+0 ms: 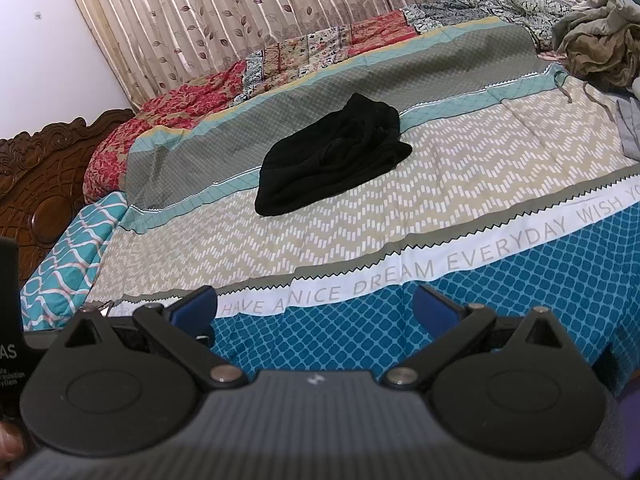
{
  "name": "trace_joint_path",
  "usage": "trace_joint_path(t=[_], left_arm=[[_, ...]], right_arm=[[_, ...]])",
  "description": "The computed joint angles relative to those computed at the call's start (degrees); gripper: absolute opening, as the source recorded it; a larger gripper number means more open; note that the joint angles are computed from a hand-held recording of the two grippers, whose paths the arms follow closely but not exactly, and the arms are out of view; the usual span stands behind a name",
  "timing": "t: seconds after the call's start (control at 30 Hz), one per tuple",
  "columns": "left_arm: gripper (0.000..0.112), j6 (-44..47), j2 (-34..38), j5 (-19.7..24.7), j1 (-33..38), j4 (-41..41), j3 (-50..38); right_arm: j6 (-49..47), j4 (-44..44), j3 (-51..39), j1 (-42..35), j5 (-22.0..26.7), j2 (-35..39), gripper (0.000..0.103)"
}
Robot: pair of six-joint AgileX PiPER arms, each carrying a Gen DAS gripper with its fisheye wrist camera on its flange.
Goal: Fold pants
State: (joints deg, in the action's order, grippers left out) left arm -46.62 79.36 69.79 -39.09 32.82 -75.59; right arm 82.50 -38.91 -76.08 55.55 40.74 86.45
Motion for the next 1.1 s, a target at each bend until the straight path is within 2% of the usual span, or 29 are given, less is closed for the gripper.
trace_joint_path(t=[0.53,1.1], left_arm=[[0.103,1.65,1.29,-1.27,1.64,-2.37,-0.17],[0.103,5.11,6.43,-3.69,5.29,-4.57,-3.43]], right_arm=[[0.9,-0.35,1.01,-0.1,0.17,0.02,0.103],[-2.06,2.81,-0.71,-3.23,0.26,2.42,0.103]])
